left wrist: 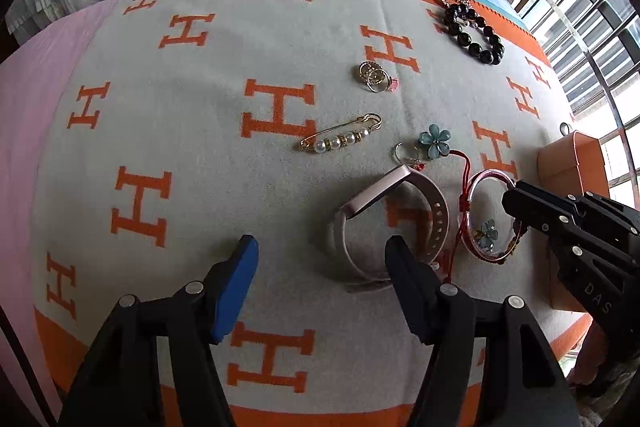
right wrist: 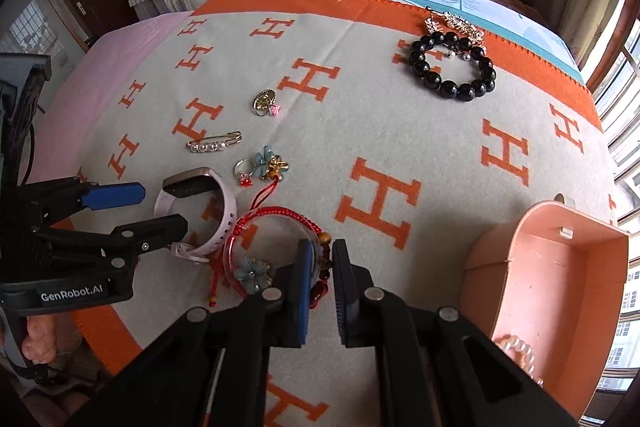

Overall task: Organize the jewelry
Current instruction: 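Grasp the red string bracelet with the right tool while the left tool grasps the white watch band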

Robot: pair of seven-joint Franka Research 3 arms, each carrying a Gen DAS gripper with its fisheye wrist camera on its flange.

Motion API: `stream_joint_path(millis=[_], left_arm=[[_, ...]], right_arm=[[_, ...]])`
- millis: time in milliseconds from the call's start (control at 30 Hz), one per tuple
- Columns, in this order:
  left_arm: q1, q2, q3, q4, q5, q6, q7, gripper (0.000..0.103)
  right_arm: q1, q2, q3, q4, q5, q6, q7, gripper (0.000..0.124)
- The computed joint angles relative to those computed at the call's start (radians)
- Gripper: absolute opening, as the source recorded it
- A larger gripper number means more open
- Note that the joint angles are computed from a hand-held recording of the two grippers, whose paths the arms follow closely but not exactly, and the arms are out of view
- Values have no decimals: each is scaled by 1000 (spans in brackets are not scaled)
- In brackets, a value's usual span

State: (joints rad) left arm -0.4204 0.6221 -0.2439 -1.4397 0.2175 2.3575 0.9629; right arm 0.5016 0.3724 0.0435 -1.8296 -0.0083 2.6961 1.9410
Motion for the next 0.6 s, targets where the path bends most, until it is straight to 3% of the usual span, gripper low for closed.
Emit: stream_joint_path(millis=[167, 367, 533, 600], left_arm=[[-10, -22, 21, -12, 30, 9, -34, 64], [-58, 35, 48, 94, 136, -60, -1, 63], [-73, 104, 42, 196, 140, -113, 71, 52], [-77, 128, 40, 230, 131, -127, 95, 38]], right_arm=[[-36, -76, 27, -103, 91, 127, -9, 10], [-37, -142, 38, -187, 135, 219, -22, 10], [-40, -184, 49, -242, 162, 260, -35, 10], [-41, -196, 48, -259, 165, 271, -31, 10]])
